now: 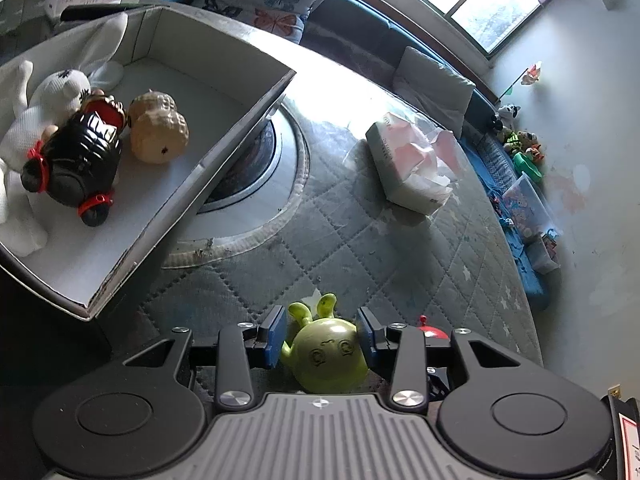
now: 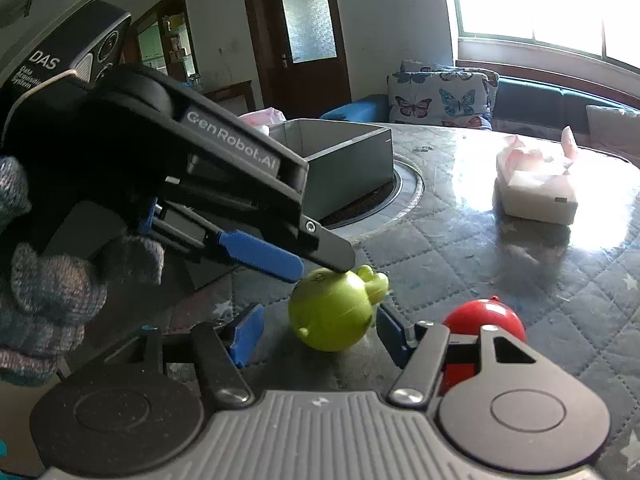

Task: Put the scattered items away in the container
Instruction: 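Carry the green alien toy toward the grey box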

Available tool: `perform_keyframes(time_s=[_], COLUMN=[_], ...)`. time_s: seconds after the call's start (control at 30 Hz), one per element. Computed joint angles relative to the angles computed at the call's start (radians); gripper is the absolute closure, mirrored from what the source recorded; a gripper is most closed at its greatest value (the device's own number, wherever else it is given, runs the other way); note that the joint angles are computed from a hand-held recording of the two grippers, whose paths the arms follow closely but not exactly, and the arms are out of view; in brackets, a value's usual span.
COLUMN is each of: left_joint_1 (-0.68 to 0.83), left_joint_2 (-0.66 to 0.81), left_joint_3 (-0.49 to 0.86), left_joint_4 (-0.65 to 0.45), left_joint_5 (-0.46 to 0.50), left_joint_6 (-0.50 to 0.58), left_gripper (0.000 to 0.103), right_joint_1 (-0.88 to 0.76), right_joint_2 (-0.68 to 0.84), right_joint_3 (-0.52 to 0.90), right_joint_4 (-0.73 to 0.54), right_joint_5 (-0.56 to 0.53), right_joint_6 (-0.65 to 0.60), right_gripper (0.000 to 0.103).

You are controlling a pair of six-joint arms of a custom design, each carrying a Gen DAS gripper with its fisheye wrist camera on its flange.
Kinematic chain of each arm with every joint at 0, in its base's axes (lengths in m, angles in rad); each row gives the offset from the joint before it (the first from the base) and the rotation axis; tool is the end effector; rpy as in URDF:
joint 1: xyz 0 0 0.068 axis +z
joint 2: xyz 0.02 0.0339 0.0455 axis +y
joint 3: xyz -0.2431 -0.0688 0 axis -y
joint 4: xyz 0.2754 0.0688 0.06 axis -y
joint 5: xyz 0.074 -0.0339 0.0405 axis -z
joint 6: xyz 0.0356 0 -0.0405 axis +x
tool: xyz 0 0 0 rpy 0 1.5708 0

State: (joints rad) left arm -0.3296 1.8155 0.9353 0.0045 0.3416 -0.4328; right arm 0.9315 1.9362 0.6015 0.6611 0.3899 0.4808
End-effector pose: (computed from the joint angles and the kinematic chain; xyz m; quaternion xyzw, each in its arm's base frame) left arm 0.3457 -0.1309 0.0927 0.0100 0.9283 -0.2732 0.2521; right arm 0.1977 0.2433 0.0201 -0.1156 0.8804 0.1433 0.4370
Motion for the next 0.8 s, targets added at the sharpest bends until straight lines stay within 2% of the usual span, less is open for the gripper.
perform_keyframes(time_s=[0.1,0.2,0.47,0.8], left_joint_1=[0.004,0.010,0.033,0.056], left_joint_2=[0.009,0.014,0.021,-0.091], left_joint_3=[0.004,0.003,-0.012,-0.107], left_joint_4=[0.002,0.005,0.035,0.087], left_joint_5=[0.019,0.035,0.088,0.104], left_joint_6=[-0.003,-0.006,-0.020,-0.016], left_gripper=[0.062,0.062,0.064,0.065], right_joint_1=[-0.005,-0.012,-0.008,0.032], right_joint_2=[0.011,0.023,0.030,-0.017], right_joint_3=[0.023,0.037,0.053,0.048], right_joint_4=[-0.033,-0.047,-0.067,-0.089], right_joint_5=[0.005,0.001,0.010,0.064], right_joint_6=[0.004,0.010,0.017,-0.013], right_gripper=[0.045,0.053,0.054,0.054])
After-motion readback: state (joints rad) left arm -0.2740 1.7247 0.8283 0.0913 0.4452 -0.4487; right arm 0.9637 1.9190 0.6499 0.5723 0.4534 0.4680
